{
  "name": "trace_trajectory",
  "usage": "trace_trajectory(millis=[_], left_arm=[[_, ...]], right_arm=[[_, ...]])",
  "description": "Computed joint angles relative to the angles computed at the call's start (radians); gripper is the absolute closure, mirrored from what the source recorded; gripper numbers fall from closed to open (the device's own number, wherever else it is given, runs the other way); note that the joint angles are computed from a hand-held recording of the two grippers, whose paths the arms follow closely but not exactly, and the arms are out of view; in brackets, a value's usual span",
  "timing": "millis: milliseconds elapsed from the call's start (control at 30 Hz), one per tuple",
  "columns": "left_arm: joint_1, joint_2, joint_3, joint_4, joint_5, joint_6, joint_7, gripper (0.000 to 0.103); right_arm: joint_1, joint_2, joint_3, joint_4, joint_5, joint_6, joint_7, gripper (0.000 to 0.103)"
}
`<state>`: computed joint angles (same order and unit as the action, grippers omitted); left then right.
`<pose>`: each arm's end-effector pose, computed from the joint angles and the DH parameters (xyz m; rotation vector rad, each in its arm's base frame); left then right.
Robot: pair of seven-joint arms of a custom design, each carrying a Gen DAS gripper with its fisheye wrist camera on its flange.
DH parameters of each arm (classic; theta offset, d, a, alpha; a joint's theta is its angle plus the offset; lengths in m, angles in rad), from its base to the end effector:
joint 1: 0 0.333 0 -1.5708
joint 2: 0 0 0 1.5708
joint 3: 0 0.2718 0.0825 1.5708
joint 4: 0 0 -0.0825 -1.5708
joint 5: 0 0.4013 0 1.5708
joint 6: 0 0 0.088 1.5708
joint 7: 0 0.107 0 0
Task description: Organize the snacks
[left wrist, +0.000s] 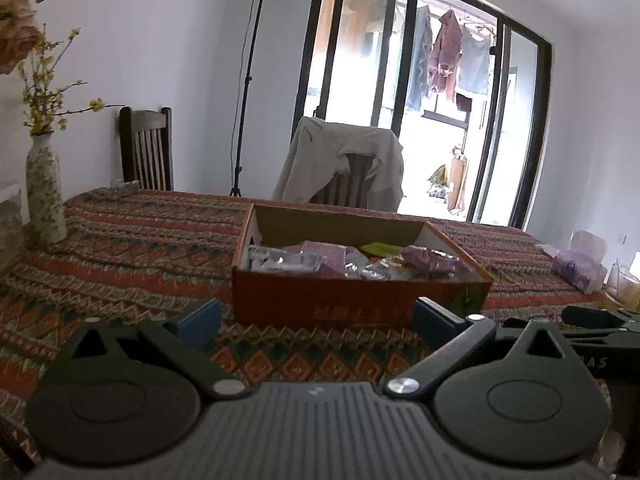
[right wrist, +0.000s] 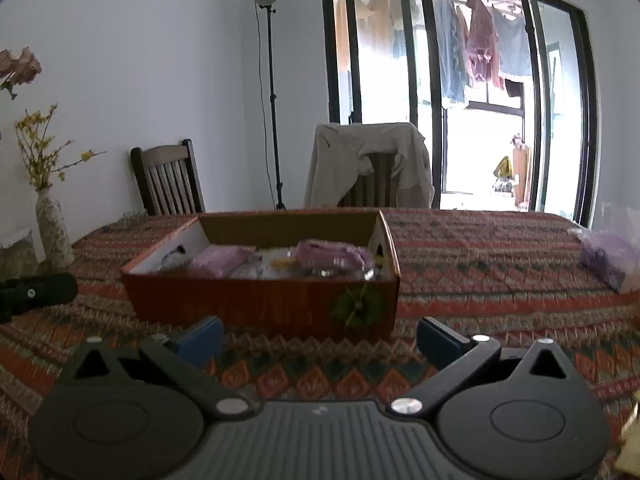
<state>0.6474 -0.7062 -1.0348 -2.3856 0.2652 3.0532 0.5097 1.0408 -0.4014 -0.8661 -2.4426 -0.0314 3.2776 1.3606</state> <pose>0.4497 -0.2672 0.5080 -1.6340 1.3545 -1.0539 0.5170 0.0694 0.4814 -1.6614 1.2604 -0.6917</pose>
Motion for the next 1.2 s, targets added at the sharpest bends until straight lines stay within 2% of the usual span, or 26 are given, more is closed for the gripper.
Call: trace_trajectory(millis=[167,367,600,1200], left_arm=[[-0.074,-0.029,0.035,-0.045,-0.001,-0.039,-0.001,0.000],[-0.137,-0.015,0.065,-0.066,0.033,-0.083,-0.022,0.000],[-0.189,0.014,0.097,-0.075,0.091,-0.108,-0.053,0.000],[-0.216,0.036,0.121,-0.064,0.198,-0.120,-0.124,0.000]], right_arm=[[-0.129,-0.039,0.117,-0.069,-0.008,-0.014,0.012,0.000],[-0.202,-0.060,0.182,-0.111,0.002,-0.032,0.015,0.000],[-0.233,-0.066,0.211,-0.127,0.031,-0.048,0.004,0.000],[-0.256,-0.074,0.238,-0.135,0.064,-0.054,-0.022,0.000]])
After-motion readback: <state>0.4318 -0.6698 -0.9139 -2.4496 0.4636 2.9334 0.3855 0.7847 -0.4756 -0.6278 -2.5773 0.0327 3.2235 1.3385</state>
